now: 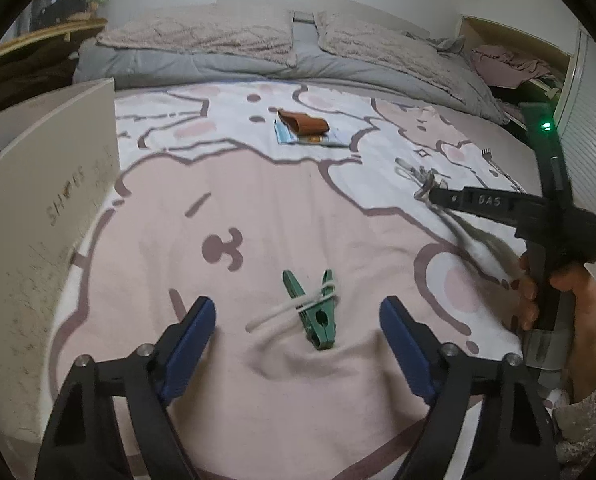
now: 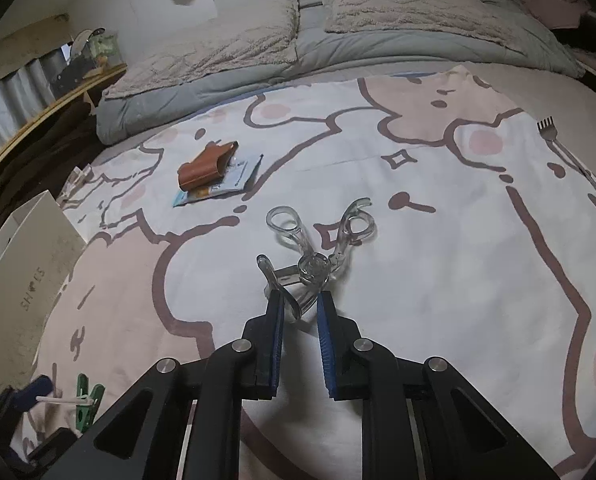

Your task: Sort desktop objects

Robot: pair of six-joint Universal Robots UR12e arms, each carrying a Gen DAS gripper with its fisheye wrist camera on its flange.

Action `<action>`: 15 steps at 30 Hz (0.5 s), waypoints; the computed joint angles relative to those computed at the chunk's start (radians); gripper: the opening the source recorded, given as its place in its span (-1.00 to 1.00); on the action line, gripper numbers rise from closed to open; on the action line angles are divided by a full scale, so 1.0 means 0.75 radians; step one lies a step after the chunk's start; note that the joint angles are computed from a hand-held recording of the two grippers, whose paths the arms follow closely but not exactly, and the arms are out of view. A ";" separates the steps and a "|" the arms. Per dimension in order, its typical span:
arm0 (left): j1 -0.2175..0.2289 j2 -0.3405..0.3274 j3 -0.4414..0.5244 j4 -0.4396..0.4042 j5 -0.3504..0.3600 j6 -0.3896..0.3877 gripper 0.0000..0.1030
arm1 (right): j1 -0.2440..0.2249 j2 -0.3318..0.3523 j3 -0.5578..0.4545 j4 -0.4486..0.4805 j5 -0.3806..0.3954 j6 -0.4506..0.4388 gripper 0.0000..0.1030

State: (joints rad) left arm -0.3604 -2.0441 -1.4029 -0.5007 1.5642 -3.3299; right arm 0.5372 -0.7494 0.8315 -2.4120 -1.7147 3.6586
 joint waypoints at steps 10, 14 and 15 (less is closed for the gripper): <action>0.020 -0.010 0.007 -0.032 -0.108 -0.009 0.14 | 0.011 -0.040 0.063 -0.024 0.033 -0.023 -0.67; 0.025 -0.009 0.001 -0.019 -0.144 0.000 -0.10 | 0.017 -0.065 0.108 -0.051 0.057 -0.021 -0.67; 0.026 -0.009 0.000 -0.018 -0.156 0.002 -0.14 | 0.019 -0.072 0.120 -0.056 0.064 -0.022 -0.67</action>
State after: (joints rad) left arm -0.3407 -2.0510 -1.4032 -0.5141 1.4472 -3.3281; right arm 0.5517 -0.8037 0.9216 -2.4541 -1.6664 3.6424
